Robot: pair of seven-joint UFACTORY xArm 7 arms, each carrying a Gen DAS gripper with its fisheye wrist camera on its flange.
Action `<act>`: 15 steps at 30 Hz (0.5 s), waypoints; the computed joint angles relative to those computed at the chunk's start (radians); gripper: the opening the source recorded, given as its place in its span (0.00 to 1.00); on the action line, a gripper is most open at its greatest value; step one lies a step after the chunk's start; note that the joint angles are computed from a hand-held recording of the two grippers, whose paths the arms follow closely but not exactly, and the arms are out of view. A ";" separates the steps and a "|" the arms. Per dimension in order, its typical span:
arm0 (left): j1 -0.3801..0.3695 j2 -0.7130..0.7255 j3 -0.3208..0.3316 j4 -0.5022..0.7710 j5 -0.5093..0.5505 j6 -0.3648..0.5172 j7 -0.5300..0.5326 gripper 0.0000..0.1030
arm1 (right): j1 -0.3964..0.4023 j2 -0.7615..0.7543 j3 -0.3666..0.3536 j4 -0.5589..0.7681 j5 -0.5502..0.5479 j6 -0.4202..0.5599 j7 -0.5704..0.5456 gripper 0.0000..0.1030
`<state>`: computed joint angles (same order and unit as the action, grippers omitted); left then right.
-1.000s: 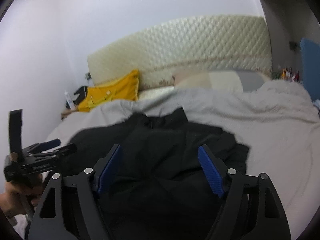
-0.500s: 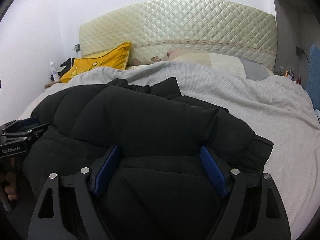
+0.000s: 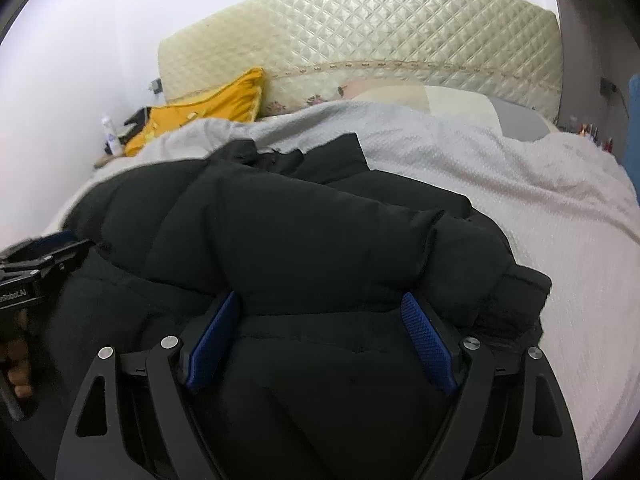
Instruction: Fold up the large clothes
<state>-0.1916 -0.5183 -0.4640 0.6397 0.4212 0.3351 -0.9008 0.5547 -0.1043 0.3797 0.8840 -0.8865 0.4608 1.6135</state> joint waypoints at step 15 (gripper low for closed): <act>-0.088 -0.351 0.077 -0.216 -0.158 0.336 0.220 0.99 | 0.053 -0.473 0.041 -0.330 0.483 0.213 -0.240 0.85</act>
<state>-0.2800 -0.8693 -0.3871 0.4238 0.2634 0.6715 -0.6807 0.6077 -0.5768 0.4210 0.5542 -0.4039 0.6739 1.3731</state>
